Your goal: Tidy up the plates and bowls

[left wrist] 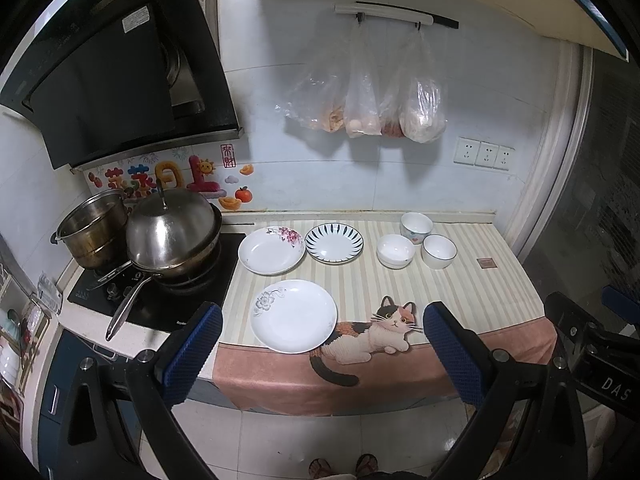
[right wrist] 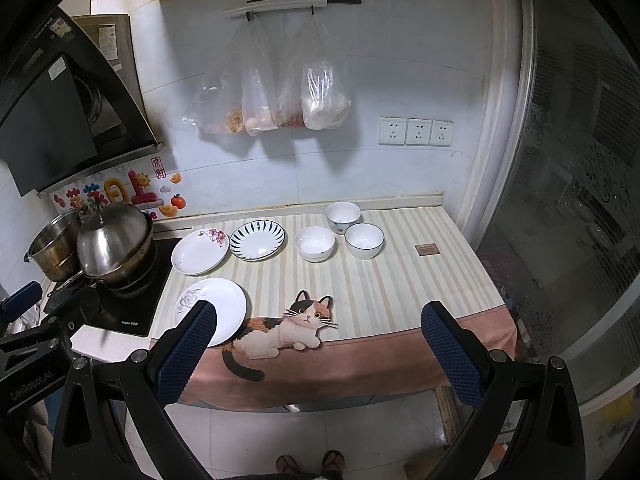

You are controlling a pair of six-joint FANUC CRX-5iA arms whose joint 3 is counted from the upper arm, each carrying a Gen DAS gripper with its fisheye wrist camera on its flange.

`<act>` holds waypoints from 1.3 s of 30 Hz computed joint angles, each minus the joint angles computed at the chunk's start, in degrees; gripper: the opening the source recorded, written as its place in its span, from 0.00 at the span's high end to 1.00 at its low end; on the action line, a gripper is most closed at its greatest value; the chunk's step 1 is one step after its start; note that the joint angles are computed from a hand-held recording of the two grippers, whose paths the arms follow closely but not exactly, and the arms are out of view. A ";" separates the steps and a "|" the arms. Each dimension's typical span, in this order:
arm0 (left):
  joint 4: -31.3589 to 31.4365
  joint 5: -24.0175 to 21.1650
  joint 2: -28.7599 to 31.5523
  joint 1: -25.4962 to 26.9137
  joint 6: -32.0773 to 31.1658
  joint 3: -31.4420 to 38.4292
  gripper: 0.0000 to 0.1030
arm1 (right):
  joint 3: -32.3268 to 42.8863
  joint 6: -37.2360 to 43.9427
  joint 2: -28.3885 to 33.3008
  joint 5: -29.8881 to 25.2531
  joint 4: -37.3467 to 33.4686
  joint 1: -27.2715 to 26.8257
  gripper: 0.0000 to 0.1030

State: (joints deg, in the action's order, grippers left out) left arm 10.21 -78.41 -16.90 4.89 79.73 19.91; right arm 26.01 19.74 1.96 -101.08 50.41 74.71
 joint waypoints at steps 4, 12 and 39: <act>-0.08 0.03 0.01 -0.05 -0.03 0.02 0.00 | 0.00 -0.04 0.06 0.02 0.12 0.02 0.00; -0.12 0.04 0.00 -0.11 0.05 0.02 0.00 | 0.45 0.07 0.31 -0.11 -0.02 0.02 0.00; -0.53 0.61 0.65 -0.81 1.42 -0.33 0.00 | -0.04 -0.49 -0.09 1.10 -0.86 -0.59 0.00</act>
